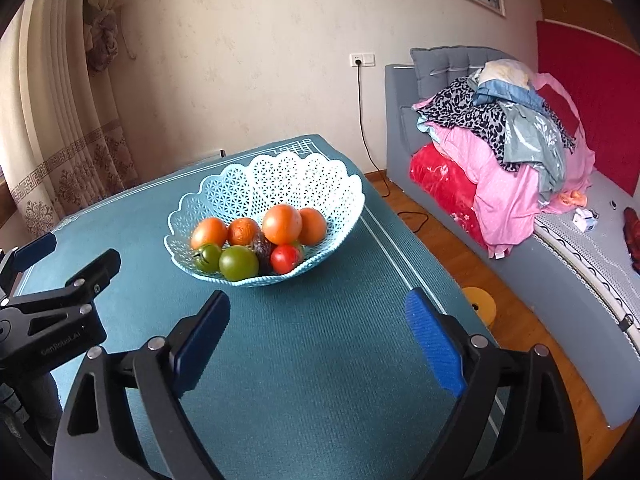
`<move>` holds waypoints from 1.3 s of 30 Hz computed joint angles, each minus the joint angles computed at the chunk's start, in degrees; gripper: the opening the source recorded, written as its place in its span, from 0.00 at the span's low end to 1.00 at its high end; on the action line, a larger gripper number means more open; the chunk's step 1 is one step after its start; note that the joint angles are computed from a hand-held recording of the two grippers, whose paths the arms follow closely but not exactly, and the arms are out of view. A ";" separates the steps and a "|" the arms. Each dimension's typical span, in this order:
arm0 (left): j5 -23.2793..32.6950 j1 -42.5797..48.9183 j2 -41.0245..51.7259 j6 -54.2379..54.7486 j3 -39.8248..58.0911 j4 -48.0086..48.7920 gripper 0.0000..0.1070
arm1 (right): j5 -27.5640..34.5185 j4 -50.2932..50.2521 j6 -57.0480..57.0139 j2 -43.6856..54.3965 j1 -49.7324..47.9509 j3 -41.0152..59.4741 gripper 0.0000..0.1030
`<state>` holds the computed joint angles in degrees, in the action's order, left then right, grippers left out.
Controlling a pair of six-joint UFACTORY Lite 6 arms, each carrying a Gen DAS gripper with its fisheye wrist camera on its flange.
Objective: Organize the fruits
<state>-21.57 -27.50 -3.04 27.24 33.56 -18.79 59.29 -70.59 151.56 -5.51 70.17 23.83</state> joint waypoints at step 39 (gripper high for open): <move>0.97 -0.24 -0.54 10.47 -0.04 -8.61 0.94 | 0.34 1.11 -4.35 4.21 -0.43 4.97 0.91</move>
<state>-20.60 -27.73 -3.58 37.71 33.52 -27.40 59.63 -69.48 147.21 -1.29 69.74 28.80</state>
